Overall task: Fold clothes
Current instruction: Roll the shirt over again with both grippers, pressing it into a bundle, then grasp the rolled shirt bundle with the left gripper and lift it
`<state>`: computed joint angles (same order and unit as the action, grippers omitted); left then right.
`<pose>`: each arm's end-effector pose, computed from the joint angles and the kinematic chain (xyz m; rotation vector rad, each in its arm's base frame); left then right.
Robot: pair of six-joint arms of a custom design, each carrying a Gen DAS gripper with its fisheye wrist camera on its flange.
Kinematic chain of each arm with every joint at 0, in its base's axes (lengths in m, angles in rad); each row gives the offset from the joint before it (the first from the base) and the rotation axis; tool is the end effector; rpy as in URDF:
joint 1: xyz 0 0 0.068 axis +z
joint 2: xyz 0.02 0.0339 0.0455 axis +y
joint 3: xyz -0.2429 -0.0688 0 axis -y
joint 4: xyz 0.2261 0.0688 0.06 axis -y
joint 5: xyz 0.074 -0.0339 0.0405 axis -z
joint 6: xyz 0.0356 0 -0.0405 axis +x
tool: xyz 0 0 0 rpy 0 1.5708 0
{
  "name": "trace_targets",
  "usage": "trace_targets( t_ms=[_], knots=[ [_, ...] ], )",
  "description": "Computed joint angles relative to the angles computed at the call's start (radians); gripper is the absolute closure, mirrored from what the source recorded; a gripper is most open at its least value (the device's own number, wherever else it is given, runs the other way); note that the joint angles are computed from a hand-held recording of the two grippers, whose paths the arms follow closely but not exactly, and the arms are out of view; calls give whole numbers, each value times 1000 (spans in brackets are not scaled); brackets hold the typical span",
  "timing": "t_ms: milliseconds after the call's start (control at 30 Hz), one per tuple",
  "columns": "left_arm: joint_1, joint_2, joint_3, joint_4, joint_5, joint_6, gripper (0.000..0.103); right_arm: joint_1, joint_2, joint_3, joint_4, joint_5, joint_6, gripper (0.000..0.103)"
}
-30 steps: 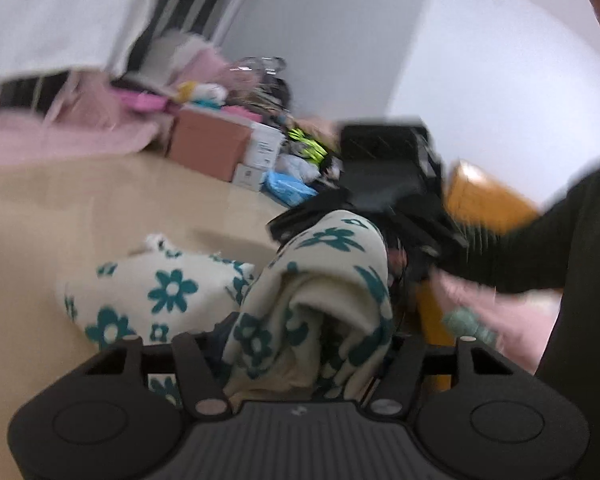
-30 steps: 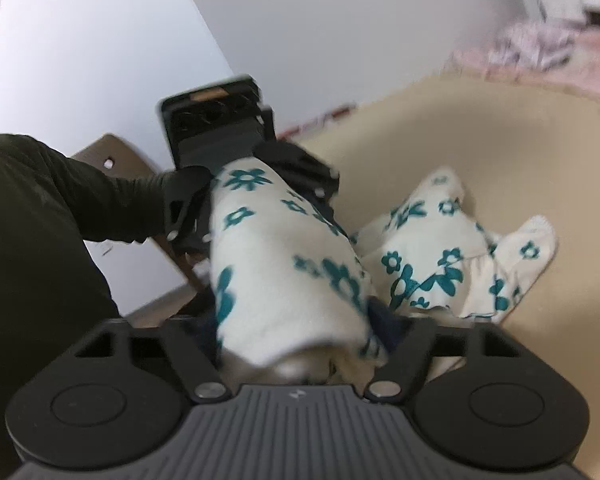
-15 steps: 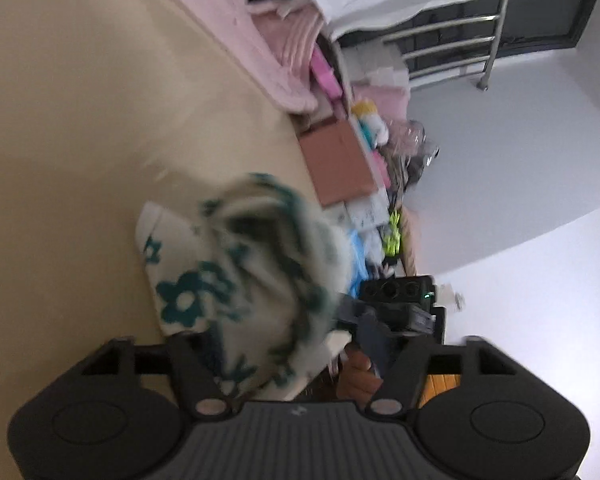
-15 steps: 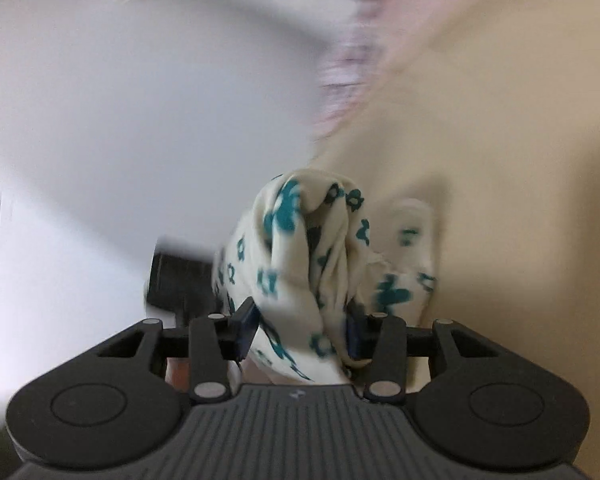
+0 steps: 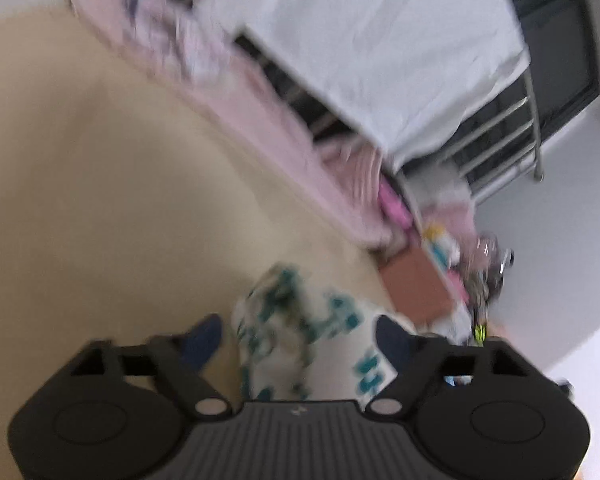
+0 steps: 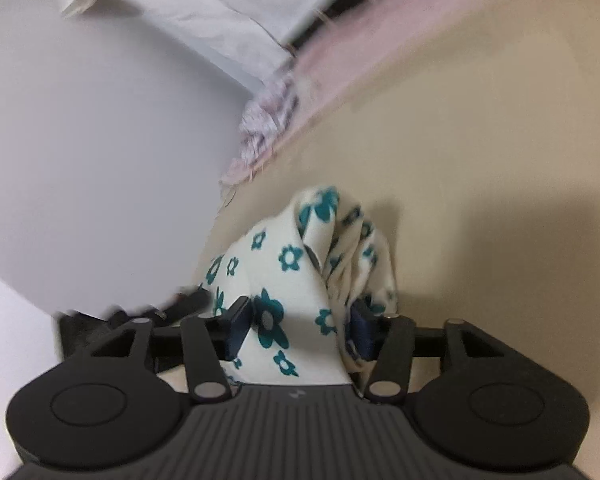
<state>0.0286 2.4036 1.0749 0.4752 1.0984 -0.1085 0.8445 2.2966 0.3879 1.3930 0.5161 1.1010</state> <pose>0.3722 -0.0211 0.0038 0.3435 2.1705 -1.3418 0.1819 0.1784 0.0102 0.5776 2.0024 0.6857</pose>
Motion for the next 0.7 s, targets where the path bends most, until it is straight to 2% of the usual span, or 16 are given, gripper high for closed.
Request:
trace_targets(
  t_ms=[67,100,133,167,200,233,267,300,333,433,467,533,567,600,633,700],
  knots=[
    [-22,-33,-87,174,0,-49,17,87,-44,12,-85,205,-58,43],
    [-47,-40,-77,167,-26,-43,23,128,-63,21,-128,304,-87,43],
    [-75,-40,-48,127,-63,-25,33,144,-60,33,-135,358,-116,44],
    [-111,-33,-13,83,-105,-15,54,139,-37,48,-105,370,-144,45],
    [-144,-25,23,44,-144,-7,63,126,-14,72,-91,369,-166,59],
    [-167,-12,49,24,-169,-3,64,108,7,106,-97,357,-182,78],
    [-182,7,86,-22,-189,17,64,90,11,153,-184,351,-147,85],
    [-196,28,123,-69,-206,37,64,71,5,217,-349,347,-63,87],
    [-206,50,147,-79,-214,28,64,43,24,273,-437,318,-14,88],
    [-182,54,147,-90,-167,46,59,28,88,284,-381,303,18,86],
    [-167,43,136,-86,-145,42,53,37,88,266,-358,317,24,83],
    [-119,4,72,-37,-87,74,35,73,50,201,-318,366,29,63],
    [-90,-16,36,-15,-49,118,30,94,37,164,-273,384,1,61],
    [-54,-33,9,-32,9,227,30,118,32,122,-200,395,-57,61],
    [-22,-43,-3,-103,68,374,30,146,34,79,-126,395,-114,60],
    [24,-48,25,-401,146,742,28,209,63,7,18,371,-218,57]
  ],
)
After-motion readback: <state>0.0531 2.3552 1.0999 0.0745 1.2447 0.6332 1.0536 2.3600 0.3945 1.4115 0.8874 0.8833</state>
